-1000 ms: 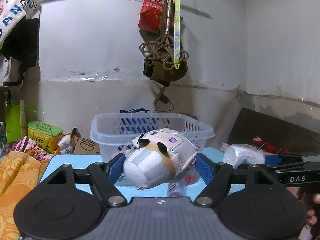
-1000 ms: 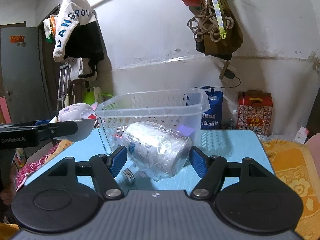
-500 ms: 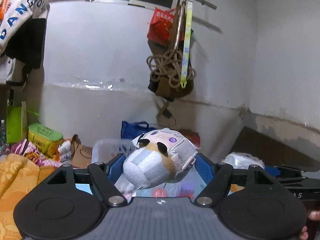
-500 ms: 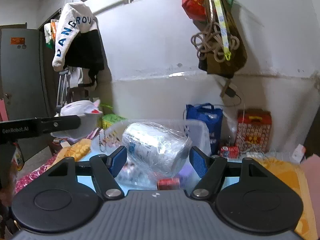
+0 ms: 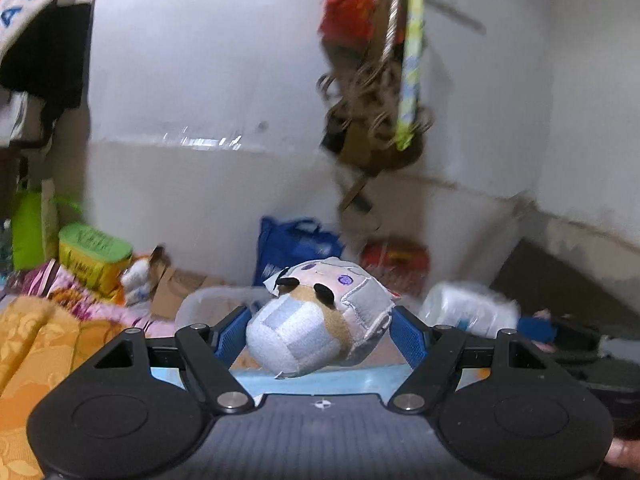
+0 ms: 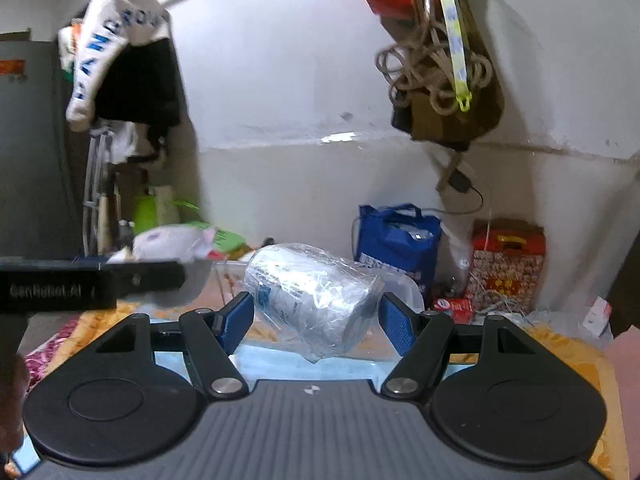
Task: Organize objects
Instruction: 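Carry both items over the basket and release them inside, then grasp the glass jar with the left tool while the right tool grasps the red box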
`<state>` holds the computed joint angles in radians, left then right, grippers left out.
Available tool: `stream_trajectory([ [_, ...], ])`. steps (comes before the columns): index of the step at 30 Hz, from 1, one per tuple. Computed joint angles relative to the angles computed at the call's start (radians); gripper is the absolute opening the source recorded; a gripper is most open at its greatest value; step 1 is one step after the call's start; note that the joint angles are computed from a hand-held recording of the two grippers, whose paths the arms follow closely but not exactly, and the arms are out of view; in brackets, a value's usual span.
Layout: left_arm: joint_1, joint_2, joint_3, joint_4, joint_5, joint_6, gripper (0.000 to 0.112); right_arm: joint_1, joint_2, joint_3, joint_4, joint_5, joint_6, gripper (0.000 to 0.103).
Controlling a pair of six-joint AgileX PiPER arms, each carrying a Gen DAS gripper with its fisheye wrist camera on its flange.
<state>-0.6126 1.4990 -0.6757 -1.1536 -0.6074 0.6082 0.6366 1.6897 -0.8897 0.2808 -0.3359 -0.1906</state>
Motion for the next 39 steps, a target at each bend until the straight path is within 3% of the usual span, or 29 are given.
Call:
stream_trajectory([
  [3, 0.073, 0.065, -0.020, 0.047, 0.035, -0.048, 0.079, -0.019, 0.075, -0.059, -0.055, -0.001, 0.052, 0.072],
  [7, 0.149, 0.096, -0.022, 0.159, 0.085, -0.133, 0.081, -0.014, 0.144, -0.092, -0.014, -0.036, 0.017, 0.073],
  [9, 0.154, 0.115, -0.011, 0.215, 0.052, -0.187, 0.100, -0.001, 0.146, -0.077, 0.039, -0.059, -0.013, 0.092],
  [10, 0.152, 0.124, -0.003, 0.242, 0.025, -0.215, 0.103, 0.010, 0.139, -0.062, 0.090, -0.086, -0.059, 0.103],
  [13, 0.117, 0.124, 0.017, 0.204, -0.048, -0.188, 0.103, 0.046, 0.086, 0.040, 0.160, -0.243, -0.117, 0.103],
  [16, 0.029, 0.079, 0.064, 0.105, -0.141, -0.090, 0.103, 0.041, -0.005, 0.137, 0.114, -0.277, -0.050, 0.103],
  [20, -0.159, 0.028, 0.156, -0.009, -0.245, -0.010, 0.103, 0.076, -0.120, 0.249, 0.234, -0.240, -0.120, 0.103],
  [22, -0.306, 0.059, 0.235, -0.041, -0.347, -0.072, 0.103, 0.091, -0.150, 0.355, 0.190, -0.289, -0.051, 0.103],
  [24, -0.393, 0.139, 0.273, -0.032, -0.390, -0.173, 0.103, 0.088, -0.127, 0.462, 0.087, -0.403, 0.109, 0.103],
  [26, -0.374, 0.205, 0.264, 0.027, -0.324, -0.237, 0.102, 0.091, -0.074, 0.514, 0.063, -0.466, 0.236, 0.103],
  [30, -0.252, 0.343, 0.200, 0.225, -0.190, -0.397, 0.091, 0.046, -0.020, 0.492, 0.034, -0.386, 0.288, 0.103],
  [34, -0.264, 0.430, 0.138, 0.196, -0.213, -0.372, 0.088, -0.014, -0.017, 0.483, -0.082, -0.361, 0.396, 0.103],
  [39, -0.267, 0.480, 0.090, 0.176, -0.214, -0.379, 0.080, 0.000, -0.016, 0.509, -0.078, -0.388, 0.383, 0.103],
])
